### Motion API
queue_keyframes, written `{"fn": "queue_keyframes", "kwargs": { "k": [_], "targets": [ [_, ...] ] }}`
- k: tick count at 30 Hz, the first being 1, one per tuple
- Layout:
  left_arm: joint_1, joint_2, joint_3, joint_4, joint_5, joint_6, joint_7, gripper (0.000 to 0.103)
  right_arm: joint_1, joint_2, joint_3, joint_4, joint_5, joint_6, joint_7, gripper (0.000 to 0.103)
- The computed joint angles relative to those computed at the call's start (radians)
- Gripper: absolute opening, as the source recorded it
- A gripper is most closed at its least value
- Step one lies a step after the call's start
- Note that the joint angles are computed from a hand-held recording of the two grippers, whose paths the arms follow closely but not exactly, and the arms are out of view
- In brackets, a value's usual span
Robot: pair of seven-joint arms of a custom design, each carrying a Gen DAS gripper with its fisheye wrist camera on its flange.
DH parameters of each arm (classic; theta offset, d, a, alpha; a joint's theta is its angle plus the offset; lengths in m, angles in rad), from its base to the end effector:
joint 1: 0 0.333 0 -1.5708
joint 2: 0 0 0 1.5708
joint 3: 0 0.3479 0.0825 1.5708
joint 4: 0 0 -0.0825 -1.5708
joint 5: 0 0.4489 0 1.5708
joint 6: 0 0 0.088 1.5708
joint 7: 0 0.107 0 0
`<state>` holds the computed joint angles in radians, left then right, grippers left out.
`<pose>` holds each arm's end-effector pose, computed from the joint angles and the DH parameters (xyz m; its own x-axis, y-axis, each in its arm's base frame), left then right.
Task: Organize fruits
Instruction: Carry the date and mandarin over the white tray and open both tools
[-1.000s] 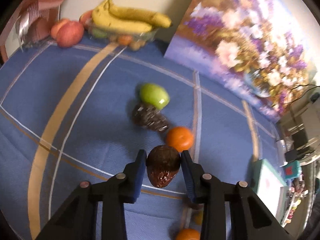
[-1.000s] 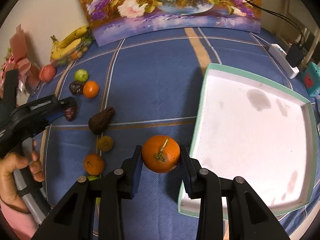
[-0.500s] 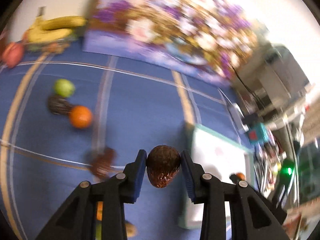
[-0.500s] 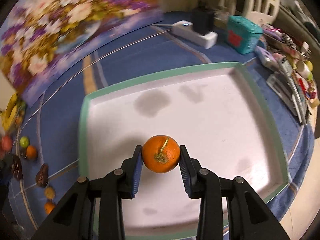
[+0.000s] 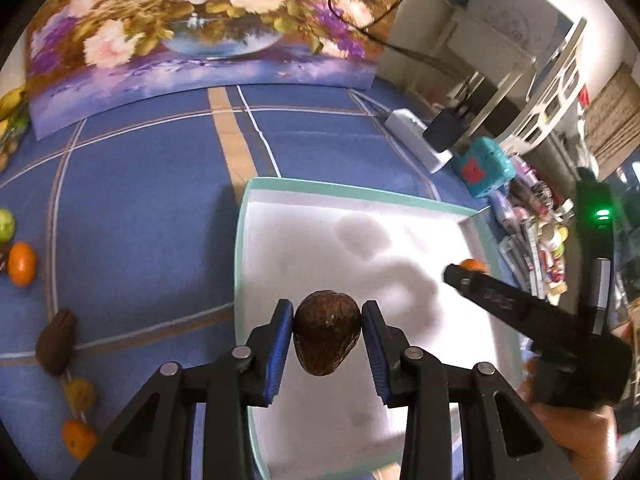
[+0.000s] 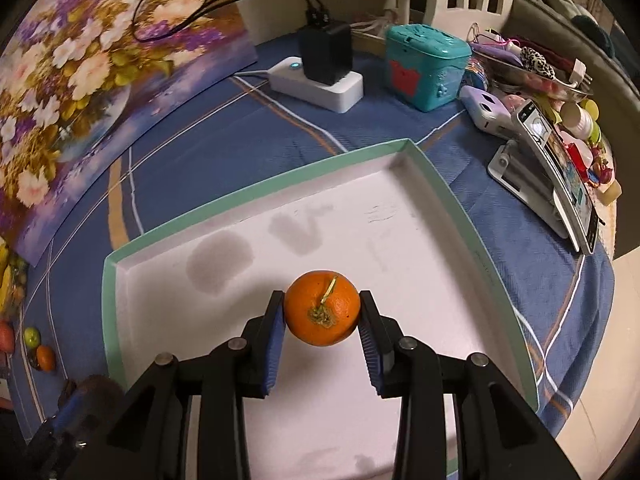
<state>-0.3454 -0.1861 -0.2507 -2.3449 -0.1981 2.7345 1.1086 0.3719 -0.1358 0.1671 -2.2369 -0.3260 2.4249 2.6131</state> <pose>0.4725 -0.3159 0.4643 -0.0644 -0.9371 0.3430 -0.9008 -0.0933 -0.4240 0.4986 0.2990 0.4586 -0.2659 -0.9599 -0.0891 -0.8747 0.2791 -0.3962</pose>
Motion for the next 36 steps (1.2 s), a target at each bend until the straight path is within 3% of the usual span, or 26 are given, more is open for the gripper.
{"fn": "queue_keyframes", "kwargs": {
  "k": [7,9,14,18,21,24,28,36],
  "targets": [
    [0.018,0.106,0.003,0.059,0.002,0.020,0.008,0.038,-0.021,0.011,-0.017,-0.011,0.002,0.008,0.020,0.037],
    [0.029,0.133,-0.002,0.079,0.049,0.027,-0.016,0.038,-0.026,0.012,-0.019,-0.012,-0.002,0.007,0.027,0.037],
    [0.043,0.180,-0.001,0.104,0.068,0.084,-0.034,0.038,-0.035,0.016,-0.022,-0.014,-0.019,0.007,0.045,0.037],
    [0.062,0.191,0.013,0.104,0.242,0.111,-0.202,0.038,-0.037,0.032,-0.025,-0.007,-0.028,0.016,0.035,0.037],
    [0.074,0.179,0.016,0.077,0.201,0.145,-0.214,0.038,-0.033,0.042,-0.024,0.001,-0.039,0.013,0.033,0.037],
    [0.090,0.159,0.017,0.063,0.307,0.124,-0.337,0.038,-0.028,0.049,-0.023,0.010,-0.055,0.009,0.032,0.037],
    [0.107,0.131,0.015,0.052,0.357,0.047,-0.431,0.038,-0.020,0.052,-0.023,0.011,-0.055,0.020,0.013,0.037],
    [0.120,0.097,0.012,0.038,0.363,-0.030,-0.455,0.038,-0.008,0.071,-0.024,0.031,-0.052,0.001,-0.025,0.037]
  ]
}}
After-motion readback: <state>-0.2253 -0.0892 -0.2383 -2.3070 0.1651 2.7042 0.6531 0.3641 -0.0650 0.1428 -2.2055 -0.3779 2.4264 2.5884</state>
